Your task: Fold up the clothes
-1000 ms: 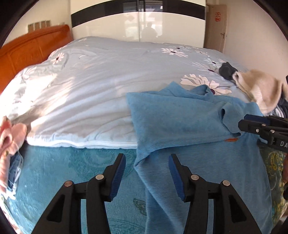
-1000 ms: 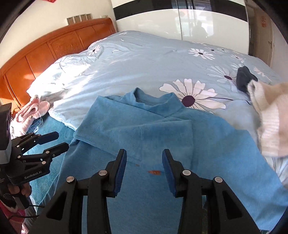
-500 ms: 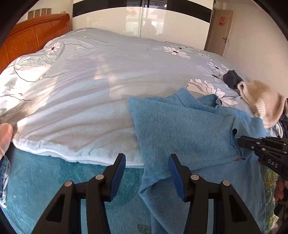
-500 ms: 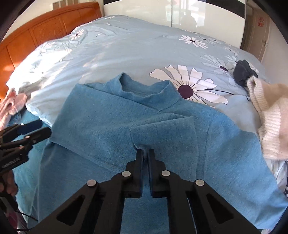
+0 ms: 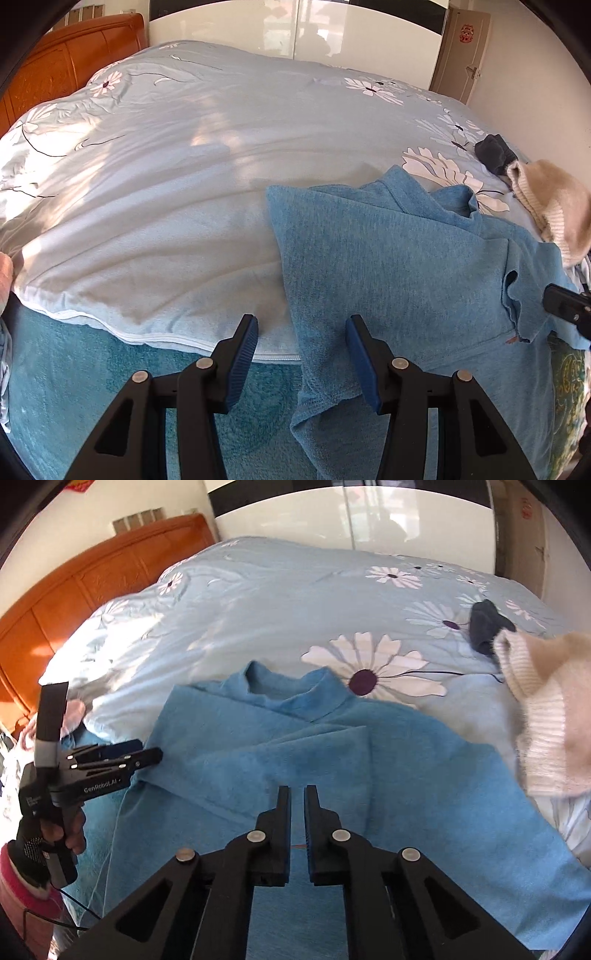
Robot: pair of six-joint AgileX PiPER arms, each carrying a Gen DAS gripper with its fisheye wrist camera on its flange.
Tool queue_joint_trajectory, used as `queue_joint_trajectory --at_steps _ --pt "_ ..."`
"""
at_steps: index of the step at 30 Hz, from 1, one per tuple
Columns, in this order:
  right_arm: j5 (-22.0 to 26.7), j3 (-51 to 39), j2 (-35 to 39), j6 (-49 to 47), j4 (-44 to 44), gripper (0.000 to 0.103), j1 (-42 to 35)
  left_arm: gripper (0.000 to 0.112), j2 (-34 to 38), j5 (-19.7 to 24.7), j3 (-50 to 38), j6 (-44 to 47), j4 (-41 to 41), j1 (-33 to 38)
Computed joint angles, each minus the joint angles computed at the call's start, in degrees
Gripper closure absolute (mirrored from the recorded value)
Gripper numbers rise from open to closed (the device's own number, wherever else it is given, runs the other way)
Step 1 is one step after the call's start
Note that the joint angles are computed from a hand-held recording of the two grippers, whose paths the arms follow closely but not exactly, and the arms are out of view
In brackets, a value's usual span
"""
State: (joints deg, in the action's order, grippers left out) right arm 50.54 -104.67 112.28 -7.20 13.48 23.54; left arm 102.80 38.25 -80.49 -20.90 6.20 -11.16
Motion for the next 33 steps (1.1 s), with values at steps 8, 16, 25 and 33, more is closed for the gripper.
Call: queue_joint_trajectory --at_steps 8,16,25,33 --pt "0.82 -5.04 6.71 11.02 -18.29 0.074 8.13 0.058 -0.61 -0.52 1.46 1.19 -1.20 0.52" --pt "-3.16 0.64 -1.33 1.66 6.52 0.102 -4.69 0.058 -0.66 -0.72 1.65 2.09 -2.82 1.31" --pt "-3.15 8.42 -2.03 1.79 16.08 0.102 -17.52 0.055 -1.09 -0.04 2.44 -0.31 -1.22 1.59" --pt "-6.18 17.48 -8.06 -5.10 27.59 0.100 -23.59 0.054 -3.80 0.71 3.70 -3.66 2.34 0.34"
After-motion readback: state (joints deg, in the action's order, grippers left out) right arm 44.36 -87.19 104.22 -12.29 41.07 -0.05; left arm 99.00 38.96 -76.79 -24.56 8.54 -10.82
